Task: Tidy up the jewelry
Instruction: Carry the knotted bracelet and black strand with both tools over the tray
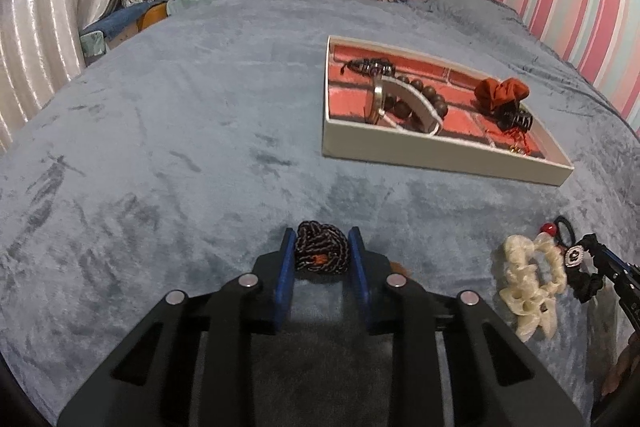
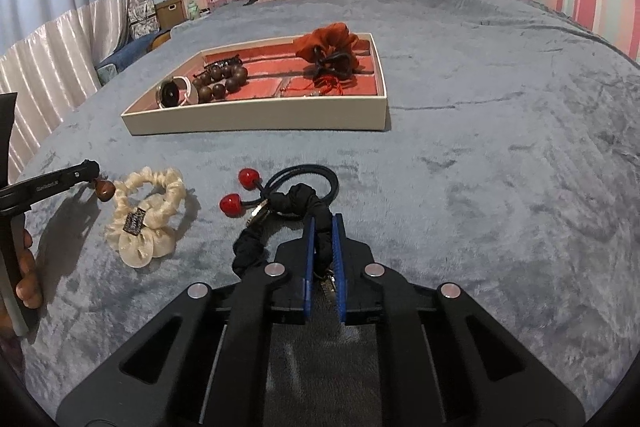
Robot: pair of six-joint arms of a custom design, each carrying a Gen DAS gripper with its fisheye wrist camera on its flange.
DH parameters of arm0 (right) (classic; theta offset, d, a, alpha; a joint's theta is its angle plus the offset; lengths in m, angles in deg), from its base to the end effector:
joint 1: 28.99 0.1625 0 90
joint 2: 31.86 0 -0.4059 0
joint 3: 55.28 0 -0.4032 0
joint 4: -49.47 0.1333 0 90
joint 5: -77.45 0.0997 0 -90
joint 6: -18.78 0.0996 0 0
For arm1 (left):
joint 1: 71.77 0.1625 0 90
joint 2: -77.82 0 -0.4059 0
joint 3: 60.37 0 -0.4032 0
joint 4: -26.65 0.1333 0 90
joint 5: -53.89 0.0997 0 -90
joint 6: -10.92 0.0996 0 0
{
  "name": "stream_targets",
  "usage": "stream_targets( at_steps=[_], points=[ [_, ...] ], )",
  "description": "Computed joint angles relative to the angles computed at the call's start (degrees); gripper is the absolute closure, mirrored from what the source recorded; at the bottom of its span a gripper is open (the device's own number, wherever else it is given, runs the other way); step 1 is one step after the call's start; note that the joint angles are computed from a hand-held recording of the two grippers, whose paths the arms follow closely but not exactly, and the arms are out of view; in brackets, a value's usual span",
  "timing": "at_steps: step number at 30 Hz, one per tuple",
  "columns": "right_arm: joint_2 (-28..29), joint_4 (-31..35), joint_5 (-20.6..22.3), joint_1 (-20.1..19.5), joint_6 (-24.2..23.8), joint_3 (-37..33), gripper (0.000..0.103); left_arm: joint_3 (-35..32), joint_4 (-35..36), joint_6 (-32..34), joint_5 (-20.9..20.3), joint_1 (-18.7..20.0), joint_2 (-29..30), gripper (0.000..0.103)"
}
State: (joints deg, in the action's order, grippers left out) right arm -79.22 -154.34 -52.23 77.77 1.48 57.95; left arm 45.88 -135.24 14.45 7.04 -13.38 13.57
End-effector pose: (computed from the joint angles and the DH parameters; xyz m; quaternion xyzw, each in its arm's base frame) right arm 0.2292 -0.5194 0.1158 0.1199 -0.8622 0.3807 0.3119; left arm -0.1422 -0.6154 0.2450 0.1808 0.8852 -0.3188 0.2865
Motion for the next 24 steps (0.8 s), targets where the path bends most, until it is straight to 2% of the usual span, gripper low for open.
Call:
stream_targets(
  at_steps=[12,24],
  points=[
    [-0.5,0.09,0.93,1.07,-1.81,-4.22,0.094,-1.7,-3.21,4.5,0.43,-3.28,-0.35,0.076],
    [3.43,7.64,2.51,0.81,-4.91,-19.14,0.094,-15.06,0.98,6.21,-0.34,-3.48,8.83,0.076]
  ],
)
